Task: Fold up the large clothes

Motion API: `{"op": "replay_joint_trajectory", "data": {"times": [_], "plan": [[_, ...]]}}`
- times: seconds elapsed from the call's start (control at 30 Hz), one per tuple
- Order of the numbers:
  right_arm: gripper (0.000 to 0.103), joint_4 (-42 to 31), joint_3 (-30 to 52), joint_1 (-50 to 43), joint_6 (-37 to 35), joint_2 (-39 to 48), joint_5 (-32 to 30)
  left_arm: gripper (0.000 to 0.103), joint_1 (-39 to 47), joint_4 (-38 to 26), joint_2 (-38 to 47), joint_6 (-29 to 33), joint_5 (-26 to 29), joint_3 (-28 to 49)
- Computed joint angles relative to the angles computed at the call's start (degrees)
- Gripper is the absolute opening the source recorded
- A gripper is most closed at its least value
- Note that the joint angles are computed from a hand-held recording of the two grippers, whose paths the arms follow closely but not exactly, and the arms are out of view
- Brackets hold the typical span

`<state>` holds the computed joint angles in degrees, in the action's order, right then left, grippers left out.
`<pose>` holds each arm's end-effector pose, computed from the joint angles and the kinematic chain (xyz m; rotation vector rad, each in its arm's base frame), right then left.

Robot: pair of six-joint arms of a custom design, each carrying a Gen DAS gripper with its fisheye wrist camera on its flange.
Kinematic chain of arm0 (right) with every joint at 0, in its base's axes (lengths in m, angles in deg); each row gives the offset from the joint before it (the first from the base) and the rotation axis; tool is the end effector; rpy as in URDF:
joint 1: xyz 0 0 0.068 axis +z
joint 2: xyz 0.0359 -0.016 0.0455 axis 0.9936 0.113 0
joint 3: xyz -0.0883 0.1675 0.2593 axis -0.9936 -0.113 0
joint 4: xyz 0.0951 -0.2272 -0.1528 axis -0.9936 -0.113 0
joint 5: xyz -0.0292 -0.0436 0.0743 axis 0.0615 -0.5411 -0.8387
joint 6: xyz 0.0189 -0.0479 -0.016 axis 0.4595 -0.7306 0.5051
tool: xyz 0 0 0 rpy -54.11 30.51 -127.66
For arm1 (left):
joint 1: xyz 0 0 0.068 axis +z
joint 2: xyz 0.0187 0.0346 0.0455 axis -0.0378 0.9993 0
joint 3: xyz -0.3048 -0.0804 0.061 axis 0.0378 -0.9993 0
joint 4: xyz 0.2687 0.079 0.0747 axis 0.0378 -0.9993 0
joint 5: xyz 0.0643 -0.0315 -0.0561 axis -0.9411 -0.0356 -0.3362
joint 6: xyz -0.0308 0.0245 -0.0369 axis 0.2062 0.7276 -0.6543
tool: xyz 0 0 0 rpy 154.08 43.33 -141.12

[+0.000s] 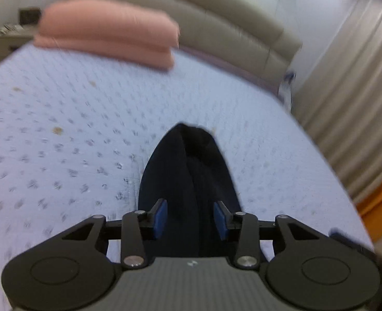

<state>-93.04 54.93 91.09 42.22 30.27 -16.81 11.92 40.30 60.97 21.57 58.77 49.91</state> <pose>0.3539 0.0695 0.3273 -0.4882 2.0920 0.8314 0.2801 0.0621 0.3618 -0.5028 2.2269 -0.2829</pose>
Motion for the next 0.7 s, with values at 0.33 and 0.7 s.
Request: {"op": "replay_joint_trajectory", "data": {"times": [0.33,0.7], "plan": [[0.077,-9.41,28.86,7.74,4.11,30.73,1.97,0.045,2.97,4.04,21.38,5.19,2.0,9.8],[0.01,-16.26,37.47,10.31,2.6,39.02,1.01,0.007,3.44,9.24,24.99,4.17,6.34,7.15]]}}
